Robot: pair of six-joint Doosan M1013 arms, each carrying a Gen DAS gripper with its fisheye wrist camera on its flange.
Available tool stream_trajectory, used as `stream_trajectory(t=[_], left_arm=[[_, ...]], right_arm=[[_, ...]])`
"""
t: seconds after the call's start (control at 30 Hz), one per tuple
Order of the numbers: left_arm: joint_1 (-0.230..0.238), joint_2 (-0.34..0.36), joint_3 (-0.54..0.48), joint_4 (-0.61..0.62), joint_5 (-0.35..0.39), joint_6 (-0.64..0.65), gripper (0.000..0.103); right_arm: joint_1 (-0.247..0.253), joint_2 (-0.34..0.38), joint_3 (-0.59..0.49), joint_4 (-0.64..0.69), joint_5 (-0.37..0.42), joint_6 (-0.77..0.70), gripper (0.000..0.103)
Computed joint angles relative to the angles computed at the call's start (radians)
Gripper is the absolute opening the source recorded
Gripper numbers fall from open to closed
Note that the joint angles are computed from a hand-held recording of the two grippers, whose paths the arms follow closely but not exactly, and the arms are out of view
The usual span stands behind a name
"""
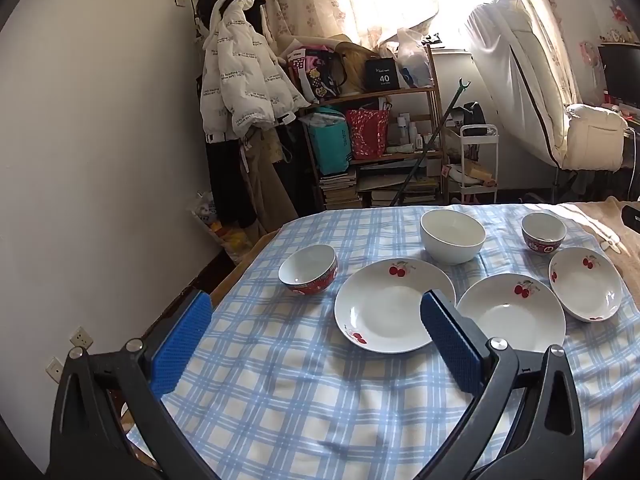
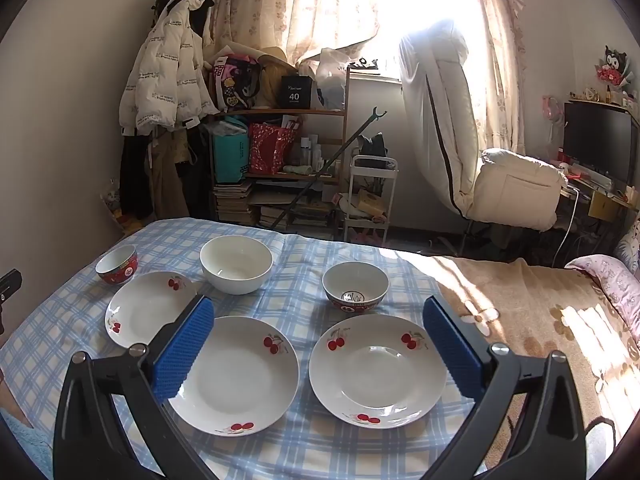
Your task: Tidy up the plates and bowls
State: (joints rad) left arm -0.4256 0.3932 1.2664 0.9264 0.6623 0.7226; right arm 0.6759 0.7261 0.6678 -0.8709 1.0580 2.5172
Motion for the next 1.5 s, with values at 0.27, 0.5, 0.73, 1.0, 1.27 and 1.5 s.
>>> stream_trajectory(t=[0.27, 0.5, 0.73, 1.0, 1.27, 1.5], left_arm=[[0.000, -0.001, 0.007, 0.015, -0.003, -0.011, 0.102], [-0.001, -0.001, 0.007, 0.016, -0.002, -0.010, 0.102], [-0.003, 0.001, 0.003, 0.019, 0.003, -0.012, 0.102], [-0.002, -0.004, 0.004, 0.018, 0.001, -0.008, 0.102], [-0.002, -0.006, 0.005, 0.022, 0.001, -0.005, 0.102], [-0.003, -0.006, 0.006, 0.027, 0.004, -0.006, 0.102]], right_arm=[[0.001, 0.000, -0.001, -0.001, 0.002, 0.001, 0.103], [0.000, 0.001, -0.003, 0.000, 0.002, -0.001, 0.103], [0.000, 0.002, -0.003, 0.000, 0.002, 0.000, 0.103], [0.000, 0.001, -0.002, 0.000, 0.002, 0.000, 0.103], [0.000, 0.000, -0.001, 0.000, 0.002, -0.001, 0.103], [0.000, 0.000, -0.002, 0.001, 0.003, -0.002, 0.103]])
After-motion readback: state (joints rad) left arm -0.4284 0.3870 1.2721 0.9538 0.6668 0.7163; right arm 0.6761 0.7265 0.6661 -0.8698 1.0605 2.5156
